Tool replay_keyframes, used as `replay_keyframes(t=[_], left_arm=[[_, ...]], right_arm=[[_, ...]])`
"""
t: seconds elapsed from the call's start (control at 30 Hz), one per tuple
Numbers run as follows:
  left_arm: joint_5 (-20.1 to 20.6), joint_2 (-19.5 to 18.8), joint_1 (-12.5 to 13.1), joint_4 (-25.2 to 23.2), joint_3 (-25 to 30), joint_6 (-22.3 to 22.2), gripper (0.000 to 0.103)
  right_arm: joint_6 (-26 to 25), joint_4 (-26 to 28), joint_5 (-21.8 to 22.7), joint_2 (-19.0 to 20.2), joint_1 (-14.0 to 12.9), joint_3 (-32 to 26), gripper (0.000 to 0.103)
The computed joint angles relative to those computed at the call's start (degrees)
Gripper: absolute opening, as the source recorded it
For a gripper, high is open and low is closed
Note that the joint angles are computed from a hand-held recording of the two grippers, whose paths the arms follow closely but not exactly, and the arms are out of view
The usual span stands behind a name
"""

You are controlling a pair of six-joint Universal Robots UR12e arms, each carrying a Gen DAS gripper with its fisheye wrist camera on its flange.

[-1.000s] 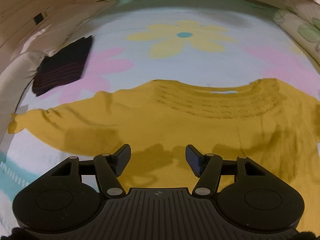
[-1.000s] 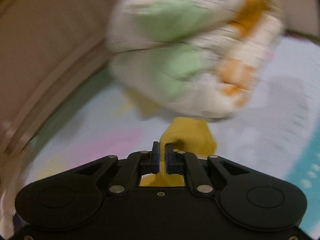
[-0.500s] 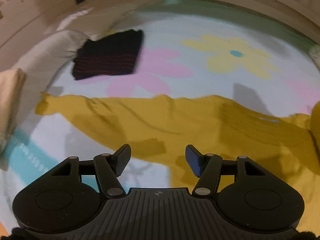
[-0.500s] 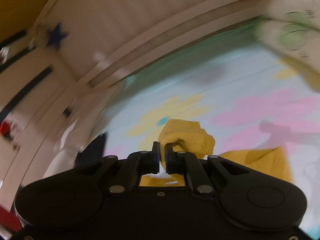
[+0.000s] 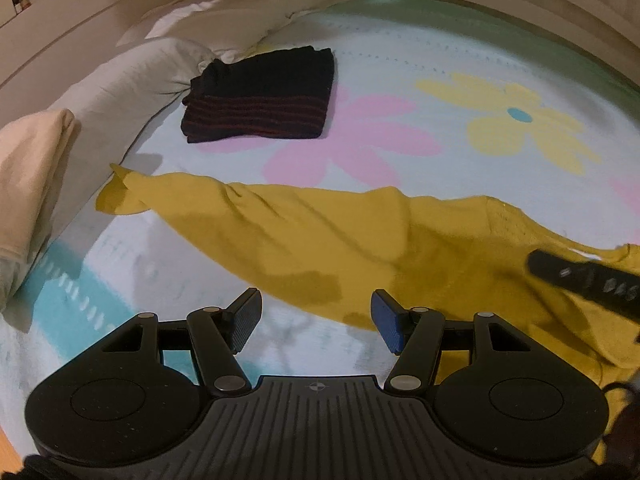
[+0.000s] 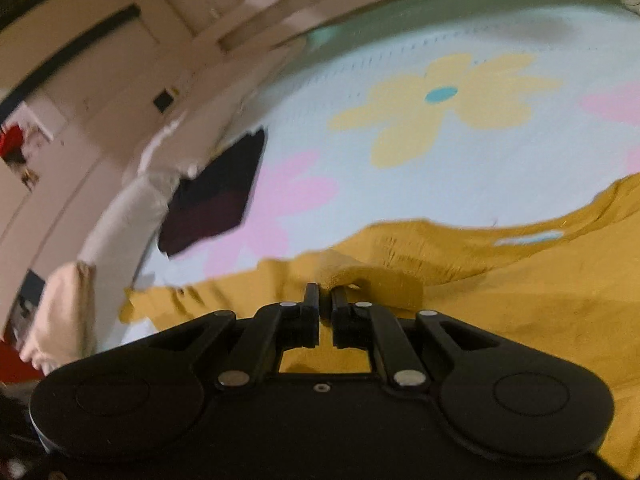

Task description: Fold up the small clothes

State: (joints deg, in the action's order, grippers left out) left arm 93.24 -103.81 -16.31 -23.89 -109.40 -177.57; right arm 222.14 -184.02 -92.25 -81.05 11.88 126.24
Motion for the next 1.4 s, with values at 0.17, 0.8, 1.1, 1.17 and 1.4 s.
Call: replay_keyframes(t=[0.17, 0.8, 1.1, 1.17, 1.4], left_arm=[[-1.4, -0.3, 0.1, 0.1, 0.1, -0.4, 0.059], [-10.0, -3.4, -3.1, 1.6, 1.4, -2.3, 0.059], [-9.2, -5.9, -4.2, -2.8, 3.8, -2.7, 0.059], [-9.2, -6.1, -3.8, -2.8, 3.7, -3.4, 0.050], [-26.0, -6.3, 2.1, 0.7, 0.9, -9.6, 0.023]], right_arm=[[-1.4, -2.0, 2.3, 0.3, -0.3, 0.9, 0.044], [-0.9, 9.4, -14.3, -15.7, -10.3, 13.0, 0.053], [-4.3, 10.6, -14.1, -14.4, -12.1, 13.3, 0.065], [-4.9, 11.8, -15.1, -13.7, -11.7, 12.9, 0.065], [-3.5, 9.1, -12.2, -13.3, -14.1, 14.4, 0.067]])
